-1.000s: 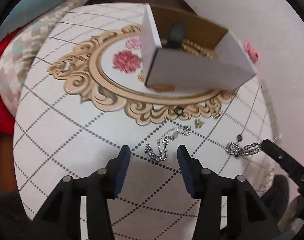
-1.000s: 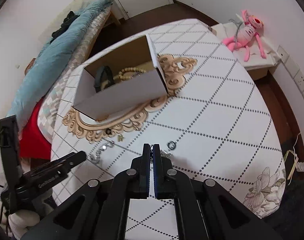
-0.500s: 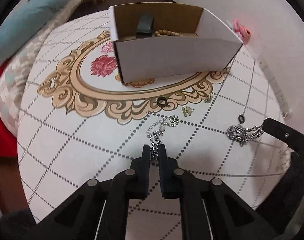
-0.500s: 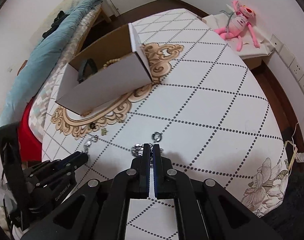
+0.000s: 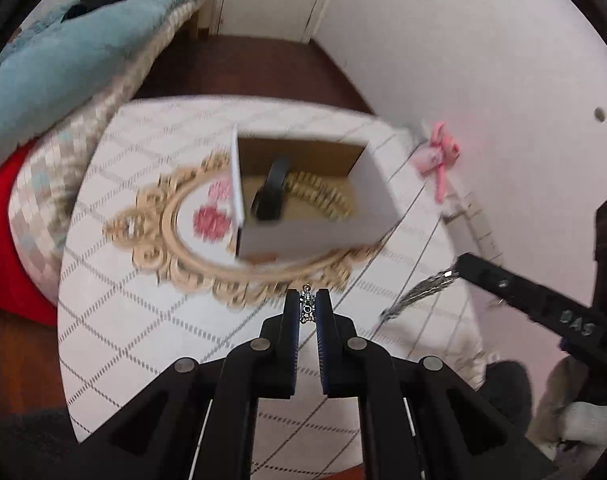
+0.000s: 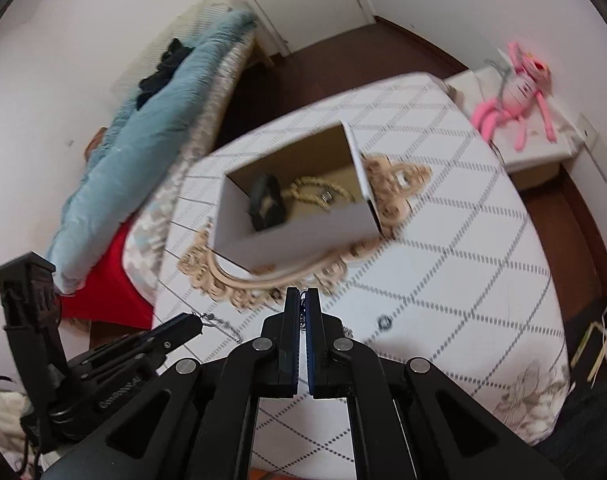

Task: Organize jewelry
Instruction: 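Lower both chains into the white box and open both tools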

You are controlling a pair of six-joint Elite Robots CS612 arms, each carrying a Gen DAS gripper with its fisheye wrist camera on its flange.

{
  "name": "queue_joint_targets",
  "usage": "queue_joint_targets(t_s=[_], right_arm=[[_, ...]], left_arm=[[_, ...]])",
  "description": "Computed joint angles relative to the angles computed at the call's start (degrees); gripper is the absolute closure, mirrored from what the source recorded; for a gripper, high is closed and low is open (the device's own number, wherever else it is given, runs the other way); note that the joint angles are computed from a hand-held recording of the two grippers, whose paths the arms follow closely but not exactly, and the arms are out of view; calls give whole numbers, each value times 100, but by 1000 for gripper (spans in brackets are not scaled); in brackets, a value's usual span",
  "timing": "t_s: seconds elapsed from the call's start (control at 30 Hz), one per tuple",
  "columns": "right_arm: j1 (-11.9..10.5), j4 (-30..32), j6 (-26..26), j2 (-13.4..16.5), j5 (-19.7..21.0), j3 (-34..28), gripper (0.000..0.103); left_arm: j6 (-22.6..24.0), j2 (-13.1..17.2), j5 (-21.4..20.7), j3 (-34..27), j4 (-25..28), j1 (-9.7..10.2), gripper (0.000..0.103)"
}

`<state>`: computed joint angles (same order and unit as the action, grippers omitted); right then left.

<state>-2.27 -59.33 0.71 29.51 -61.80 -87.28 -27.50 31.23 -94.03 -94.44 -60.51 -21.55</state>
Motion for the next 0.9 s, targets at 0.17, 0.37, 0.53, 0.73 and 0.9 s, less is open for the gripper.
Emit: queue_joint_targets(t_s=[0.17, 0.37, 0.53, 0.73, 0.9], right_arm=[[8, -416, -106, -307, 127, 418, 101], [105, -986, -341, -781, -112, 1349, 101], [223, -1199, -563, -1111, -534, 2194, 101], [327, -1387, -643, -1329, -1019, 2927, 101], [436, -1445, -876, -1511, -1504, 3487, 100]], left_arm=[[172, -326, 85, 478, -540, 73, 98], [374, -656, 229, 1229, -912, 205, 98], [486, -843, 369, 1885, -894, 311, 98], [562, -993, 482, 2472, -549, 382, 97], [216, -1157, 706, 2842, -126, 394, 92]])
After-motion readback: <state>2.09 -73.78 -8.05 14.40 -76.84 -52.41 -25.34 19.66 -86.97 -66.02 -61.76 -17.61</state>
